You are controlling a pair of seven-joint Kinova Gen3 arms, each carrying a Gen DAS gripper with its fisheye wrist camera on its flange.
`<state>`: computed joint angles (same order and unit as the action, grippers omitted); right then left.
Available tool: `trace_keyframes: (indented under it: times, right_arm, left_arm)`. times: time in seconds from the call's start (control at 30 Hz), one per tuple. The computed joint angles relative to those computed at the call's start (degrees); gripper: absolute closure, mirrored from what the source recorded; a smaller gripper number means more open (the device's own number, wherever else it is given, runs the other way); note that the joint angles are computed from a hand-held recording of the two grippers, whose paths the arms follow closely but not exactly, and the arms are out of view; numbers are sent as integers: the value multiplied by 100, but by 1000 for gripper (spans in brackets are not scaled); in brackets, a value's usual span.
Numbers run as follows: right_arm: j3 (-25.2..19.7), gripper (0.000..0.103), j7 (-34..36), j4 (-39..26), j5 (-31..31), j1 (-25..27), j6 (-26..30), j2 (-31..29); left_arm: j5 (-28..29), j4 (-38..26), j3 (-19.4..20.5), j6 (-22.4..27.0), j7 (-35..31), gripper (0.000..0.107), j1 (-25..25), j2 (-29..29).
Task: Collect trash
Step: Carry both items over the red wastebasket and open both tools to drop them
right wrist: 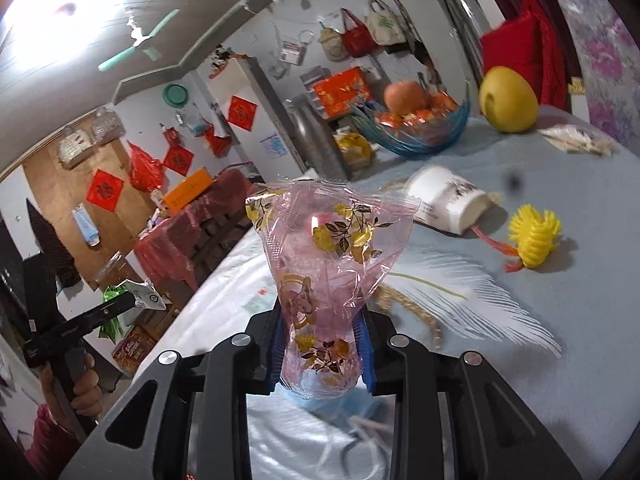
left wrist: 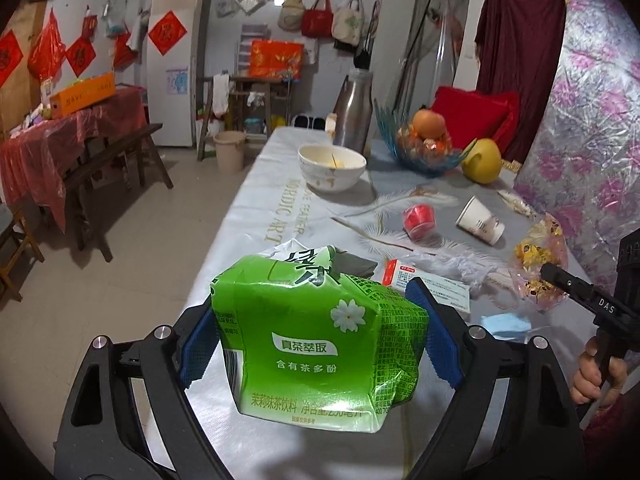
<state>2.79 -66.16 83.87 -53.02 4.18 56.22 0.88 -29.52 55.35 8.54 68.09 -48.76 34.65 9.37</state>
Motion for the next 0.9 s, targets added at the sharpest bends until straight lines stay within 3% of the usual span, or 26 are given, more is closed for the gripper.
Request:
trace_keyframes:
  times: [0.23,0.43,0.67,0.9]
  right_arm:
    - [-15,73,243,-19,-253,-218,297,-288]
    - [-74,73,284,-35,-214,-631,533,-532]
    - [-360,73,-212,-226,227,-1278,761,-603]
    - [-795,73,-942,-729,961,-1850,889,-357]
  left_arm:
    - [-313,580,208,414,344,23,-115,-685]
    - [-510,1618,511,883,895,23,-546,-1563]
    - [197,2975,336,1100,1000,23,-1143,-2584]
    - [1194,4352,-229,423,688,23,-1497,-3067]
